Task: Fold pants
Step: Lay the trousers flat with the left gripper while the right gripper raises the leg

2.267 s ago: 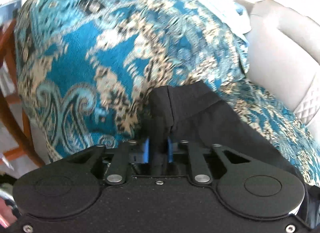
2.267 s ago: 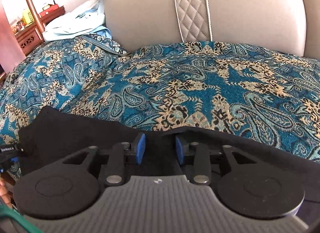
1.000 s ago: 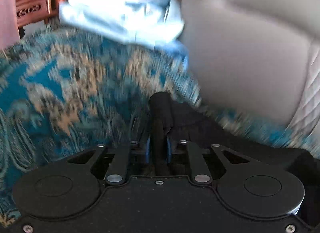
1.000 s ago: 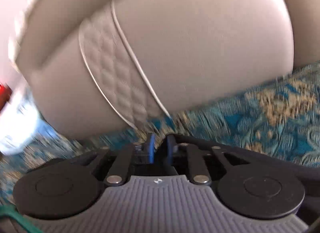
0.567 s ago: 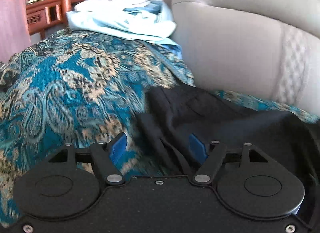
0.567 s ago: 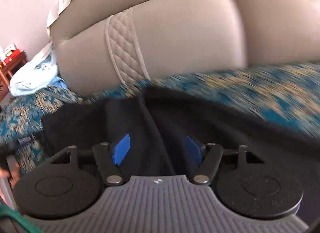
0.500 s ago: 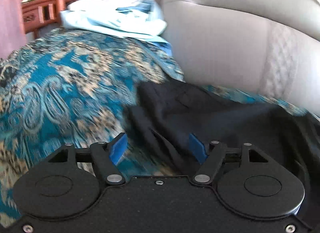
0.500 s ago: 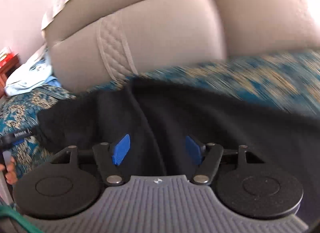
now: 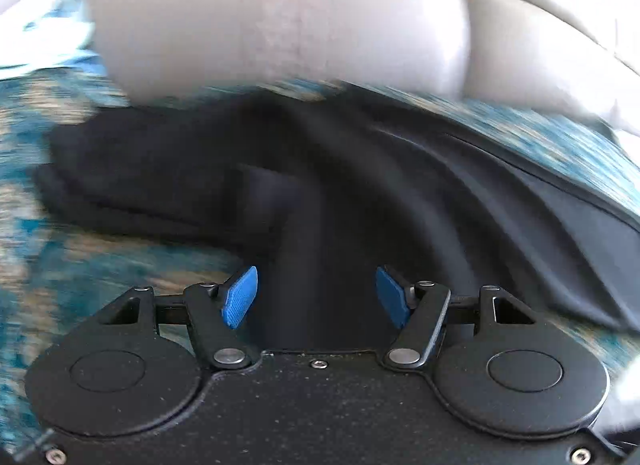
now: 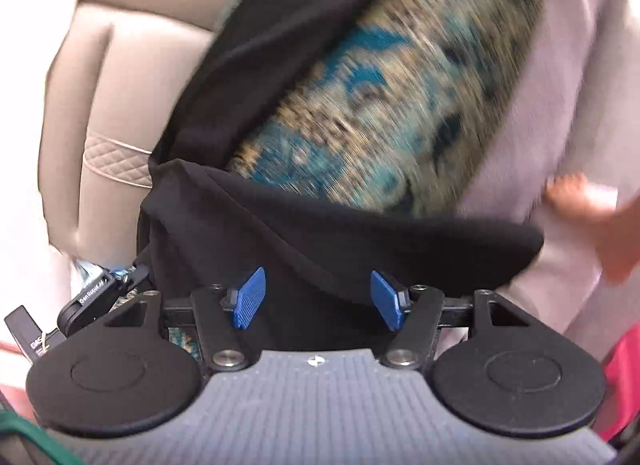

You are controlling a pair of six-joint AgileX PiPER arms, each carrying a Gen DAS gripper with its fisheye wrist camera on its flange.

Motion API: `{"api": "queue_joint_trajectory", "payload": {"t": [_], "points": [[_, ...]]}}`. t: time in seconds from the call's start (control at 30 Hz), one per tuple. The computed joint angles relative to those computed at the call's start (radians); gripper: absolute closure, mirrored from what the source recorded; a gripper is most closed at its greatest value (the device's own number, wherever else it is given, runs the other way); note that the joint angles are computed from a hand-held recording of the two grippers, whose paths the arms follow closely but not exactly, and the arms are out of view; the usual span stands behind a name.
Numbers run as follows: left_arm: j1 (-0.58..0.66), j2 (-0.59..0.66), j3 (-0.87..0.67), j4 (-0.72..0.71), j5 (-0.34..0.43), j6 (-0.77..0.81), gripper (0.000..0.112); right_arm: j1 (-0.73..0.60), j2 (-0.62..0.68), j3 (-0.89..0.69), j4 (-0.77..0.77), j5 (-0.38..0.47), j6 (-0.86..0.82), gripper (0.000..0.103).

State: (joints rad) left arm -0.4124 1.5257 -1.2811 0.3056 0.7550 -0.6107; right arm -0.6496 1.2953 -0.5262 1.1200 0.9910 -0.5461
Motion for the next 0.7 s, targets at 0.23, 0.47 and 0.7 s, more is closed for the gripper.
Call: {"api": "queue_joint_trajectory", "payload": {"t": [0.23, 0.47, 0.7], "points": [[-0.230, 0.194, -0.198, -0.044, 0.084, -0.051, 0.044, -0.052, 0.097, 0.115, 0.142, 0.012, 0.005, 0.032], [-0.362, 0.319, -0.295, 0.169, 0.153, -0.245, 0.092, -0.017, 0.162, 0.143, 0.246, -0.017, 0.003, 0.032], [-0.356, 0.292, -0.334, 0.086, 0.156, -0.245, 0.110, -0.024, 0.147, 0.186, 0.312, -0.048, -0.008, 0.031]]}}
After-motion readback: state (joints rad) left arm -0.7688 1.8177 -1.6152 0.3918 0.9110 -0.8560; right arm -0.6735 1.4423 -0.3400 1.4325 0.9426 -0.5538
